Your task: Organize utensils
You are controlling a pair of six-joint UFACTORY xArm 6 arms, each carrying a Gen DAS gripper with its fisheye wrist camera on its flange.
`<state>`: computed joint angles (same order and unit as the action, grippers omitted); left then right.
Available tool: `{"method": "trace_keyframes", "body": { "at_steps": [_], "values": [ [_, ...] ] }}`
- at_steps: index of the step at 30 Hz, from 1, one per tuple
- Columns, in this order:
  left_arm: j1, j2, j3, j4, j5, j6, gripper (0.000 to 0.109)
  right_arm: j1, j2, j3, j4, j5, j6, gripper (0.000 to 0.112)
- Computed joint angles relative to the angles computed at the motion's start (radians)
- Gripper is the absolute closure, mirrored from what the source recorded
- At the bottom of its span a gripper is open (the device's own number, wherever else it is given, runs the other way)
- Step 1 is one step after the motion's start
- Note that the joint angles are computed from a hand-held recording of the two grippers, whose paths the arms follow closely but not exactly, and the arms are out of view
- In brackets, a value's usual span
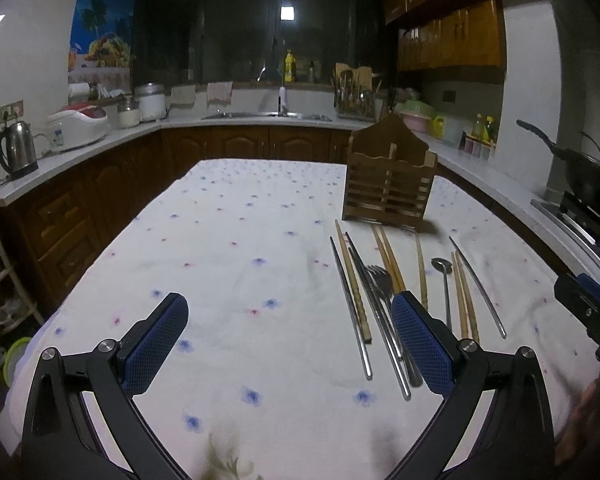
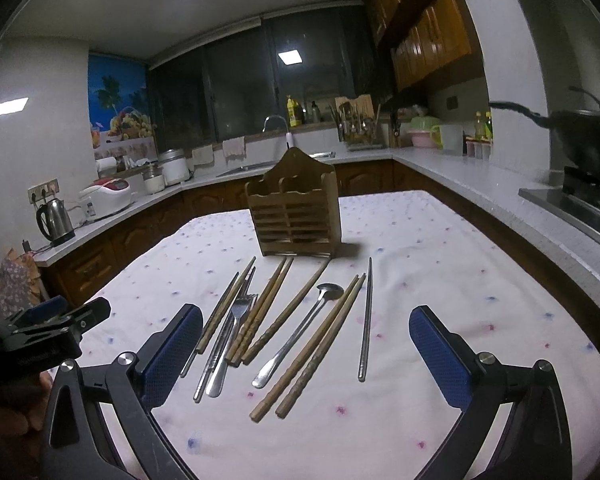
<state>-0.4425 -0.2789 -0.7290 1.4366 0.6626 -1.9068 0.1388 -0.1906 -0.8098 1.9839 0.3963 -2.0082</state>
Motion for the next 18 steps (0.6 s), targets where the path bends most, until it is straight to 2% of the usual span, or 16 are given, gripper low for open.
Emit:
{"method": "trace_keyframes", "body": {
  "at_steps": [8, 11, 16, 18],
  "values": [
    [0.142, 0.153, -0.160, -0.132, -0.201, 0.181, 0.007, -0.010, 0.130, -0.140, -0.279, -0.004, 0.308, 0.010],
    [0.179, 0.215, -0.221, -0.195, -0.243, 0.264, 0.012, -0.012, 0.192, -0.208, -0.384, -0.011, 0.430, 0.010],
    [0.243, 0.351, -0.344, -0.516, -0.336, 0.572, 0.027, -0.020, 0.336, -0.368, -0.630, -0.015, 0.704, 0.026],
    [0.255, 0.404, -0.394, -0.639, -0.348, 0.687, 0.031, -0.023, 0.402, -0.438, -0.747, -0.009, 0.828, 0.038]
  ]
}}
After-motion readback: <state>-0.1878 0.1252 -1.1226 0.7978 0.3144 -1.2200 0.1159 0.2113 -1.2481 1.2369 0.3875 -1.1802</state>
